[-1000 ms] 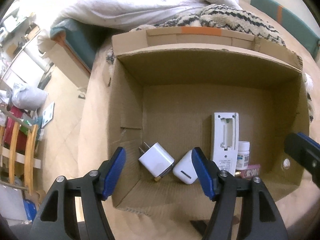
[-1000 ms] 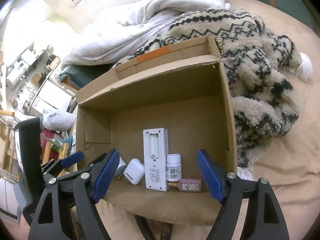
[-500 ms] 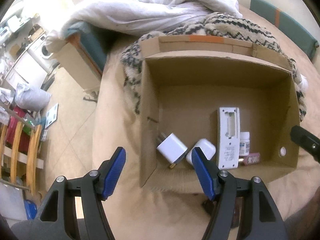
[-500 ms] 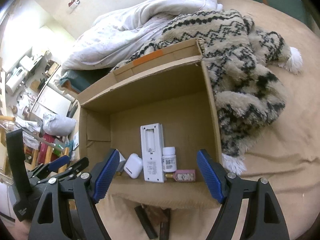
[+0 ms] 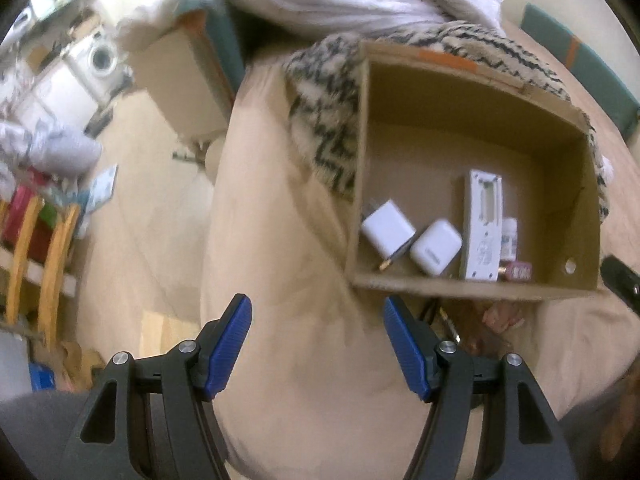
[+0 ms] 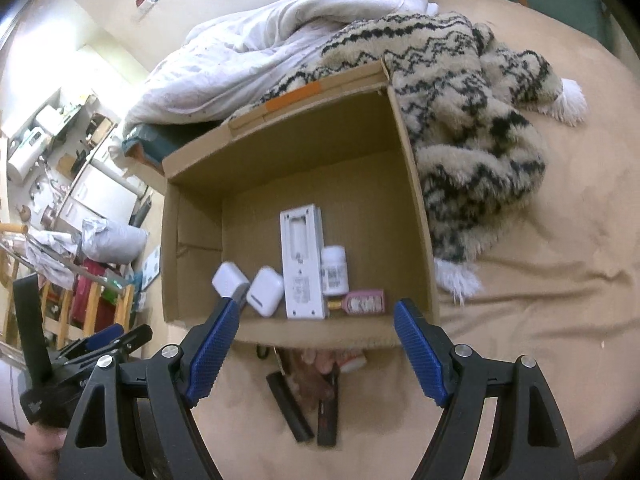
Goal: Organize rigid objects
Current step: 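Move both tools back toward the remaining items in front of the box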
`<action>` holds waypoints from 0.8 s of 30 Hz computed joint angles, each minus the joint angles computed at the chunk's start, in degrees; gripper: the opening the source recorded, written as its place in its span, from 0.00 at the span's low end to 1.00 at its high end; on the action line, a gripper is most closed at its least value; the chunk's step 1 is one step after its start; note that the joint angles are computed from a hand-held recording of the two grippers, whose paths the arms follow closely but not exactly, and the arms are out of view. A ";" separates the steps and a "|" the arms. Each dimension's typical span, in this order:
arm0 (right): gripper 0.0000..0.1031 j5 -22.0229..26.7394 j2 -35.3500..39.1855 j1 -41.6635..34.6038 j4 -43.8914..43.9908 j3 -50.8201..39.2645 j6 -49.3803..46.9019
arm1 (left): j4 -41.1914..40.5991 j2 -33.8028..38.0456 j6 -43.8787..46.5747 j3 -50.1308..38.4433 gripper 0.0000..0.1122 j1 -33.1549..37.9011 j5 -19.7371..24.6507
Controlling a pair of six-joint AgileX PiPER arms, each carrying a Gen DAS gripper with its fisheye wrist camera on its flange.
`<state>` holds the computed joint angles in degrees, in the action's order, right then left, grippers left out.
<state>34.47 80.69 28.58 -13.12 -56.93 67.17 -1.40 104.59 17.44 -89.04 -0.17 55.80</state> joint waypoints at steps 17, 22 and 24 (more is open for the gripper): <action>0.82 -1.06 2.45 5.23 3.89 3.93 5.65 | -3.97 1.96 -0.87 -0.02 0.58 3.48 2.08; 0.82 -5.72 6.15 1.67 25.08 5.56 -13.11 | -5.51 2.82 -0.72 -1.80 0.58 4.66 5.17; 0.82 -4.80 8.38 2.13 27.45 4.13 -15.84 | -6.24 2.95 -0.27 -2.32 0.58 4.84 6.09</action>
